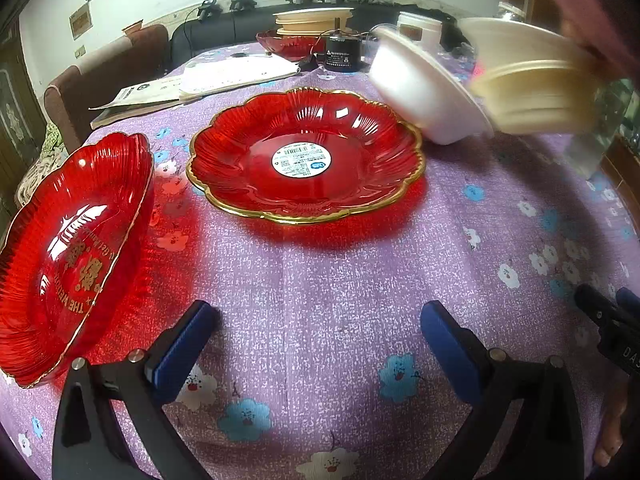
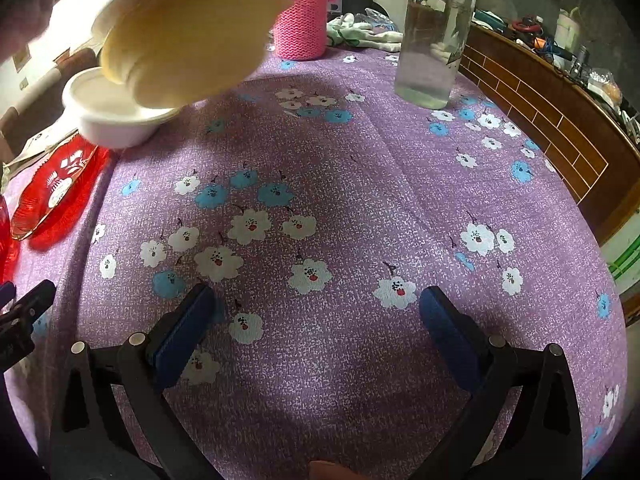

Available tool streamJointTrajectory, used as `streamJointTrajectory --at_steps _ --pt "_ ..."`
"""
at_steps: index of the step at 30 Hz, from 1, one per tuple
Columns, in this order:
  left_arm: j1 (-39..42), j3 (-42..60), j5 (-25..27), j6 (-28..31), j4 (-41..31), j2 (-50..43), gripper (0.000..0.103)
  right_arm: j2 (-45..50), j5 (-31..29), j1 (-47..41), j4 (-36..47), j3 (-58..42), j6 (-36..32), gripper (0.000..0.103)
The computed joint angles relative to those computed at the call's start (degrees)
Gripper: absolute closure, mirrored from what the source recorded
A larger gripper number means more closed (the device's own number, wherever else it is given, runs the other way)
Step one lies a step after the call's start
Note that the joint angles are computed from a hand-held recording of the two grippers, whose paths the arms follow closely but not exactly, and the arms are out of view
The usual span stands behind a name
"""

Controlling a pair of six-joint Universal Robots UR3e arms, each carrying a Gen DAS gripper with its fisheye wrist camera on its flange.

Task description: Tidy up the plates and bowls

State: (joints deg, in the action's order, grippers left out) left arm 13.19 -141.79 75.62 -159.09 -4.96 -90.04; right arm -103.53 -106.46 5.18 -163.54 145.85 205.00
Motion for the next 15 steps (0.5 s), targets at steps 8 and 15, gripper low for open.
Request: streamJointTrajectory --at_steps 8,15 --pt "-0.25 0.14 0.18 -0.26 0.04 -0.12 0.001 -0.22 -0.07 0.06 0.3 -0.01 0.02 0.0" --pt "-0.32 0.21 0.23 -0.34 0.05 -0.17 0.001 -0.43 0.11 -0.23 0.34 0.1 -0.23 0.0"
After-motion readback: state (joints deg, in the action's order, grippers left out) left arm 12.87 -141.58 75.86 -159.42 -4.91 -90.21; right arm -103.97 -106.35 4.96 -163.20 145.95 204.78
